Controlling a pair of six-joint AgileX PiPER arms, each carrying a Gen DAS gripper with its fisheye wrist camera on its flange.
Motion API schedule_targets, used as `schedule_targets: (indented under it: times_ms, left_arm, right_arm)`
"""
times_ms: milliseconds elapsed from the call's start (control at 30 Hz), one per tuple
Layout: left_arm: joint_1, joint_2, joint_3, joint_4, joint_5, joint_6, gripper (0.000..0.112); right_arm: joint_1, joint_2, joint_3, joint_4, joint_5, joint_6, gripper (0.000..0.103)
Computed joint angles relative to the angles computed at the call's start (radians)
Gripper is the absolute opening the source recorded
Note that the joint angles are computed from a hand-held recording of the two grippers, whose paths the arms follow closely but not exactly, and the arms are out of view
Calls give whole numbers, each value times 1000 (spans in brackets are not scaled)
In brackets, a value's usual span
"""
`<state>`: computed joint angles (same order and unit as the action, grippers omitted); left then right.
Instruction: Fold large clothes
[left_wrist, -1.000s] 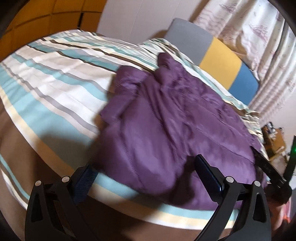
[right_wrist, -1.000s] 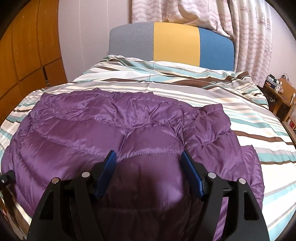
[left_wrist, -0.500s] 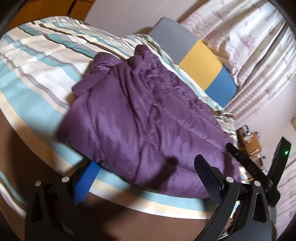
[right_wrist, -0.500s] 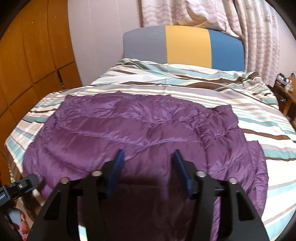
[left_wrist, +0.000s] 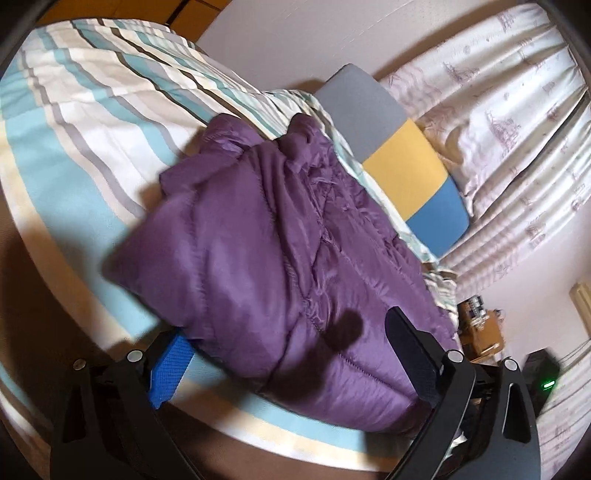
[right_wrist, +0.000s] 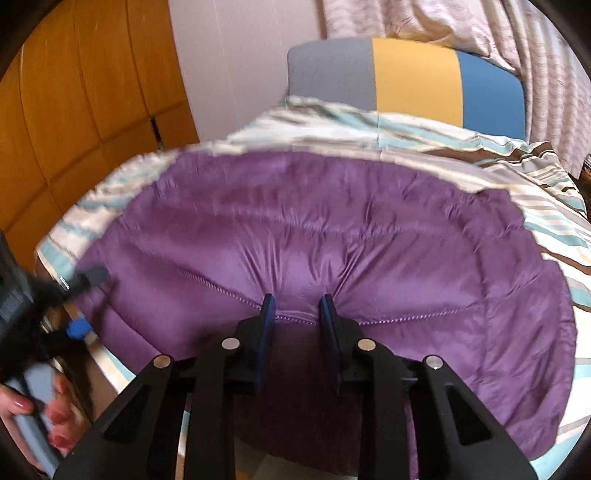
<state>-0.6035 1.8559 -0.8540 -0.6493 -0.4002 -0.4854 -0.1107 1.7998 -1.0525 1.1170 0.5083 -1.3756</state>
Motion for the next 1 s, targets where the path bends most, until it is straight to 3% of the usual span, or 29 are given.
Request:
schedule_targets:
  times_ms: [167, 200, 233, 267, 333, 400, 467, 500, 667, 767, 1000]
  left_arm:
    - [-8, 42, -67, -63, 2, 80, 95]
    - [0, 48, -77, -90, -1, 94, 89]
    - [14, 60, -87, -136, 1, 111, 71]
    - [33, 72, -94, -143, 7, 89, 63]
    - [44, 82, -91, -130, -14, 57, 53]
    - [38, 84, -107, -195, -2, 128, 45]
    - [22, 59, -123, -363, 2, 298, 28]
    - [11, 48, -133, -443, -9, 398, 25]
    - [-115, 38, -217, -725, -196, 893, 23]
    - [-169, 46, -280, -764, -267, 1057, 22]
    - [-232, 61, -394, -751, -271, 1278, 23]
  right_arm:
    - [5, 39, 20, 94, -26, -108, 24]
    - [3, 40, 20, 98, -24, -112, 24]
    - [3, 40, 26, 118, -28, -137, 24]
    - [1, 40, 31, 135, -30, -159, 24]
    - [1, 36, 45, 174, -39, -209, 24]
    - [1, 35, 49, 186, -44, -225, 24]
    - [0, 31, 64, 218, -48, -258, 24]
    - [2, 30, 69, 229, -51, -269, 24]
    - [-1, 11, 112, 313, -75, -352, 23]
    - [-10, -9, 152, 384, -86, -429, 23]
    - [-50, 24, 110, 305, -12, -313, 23]
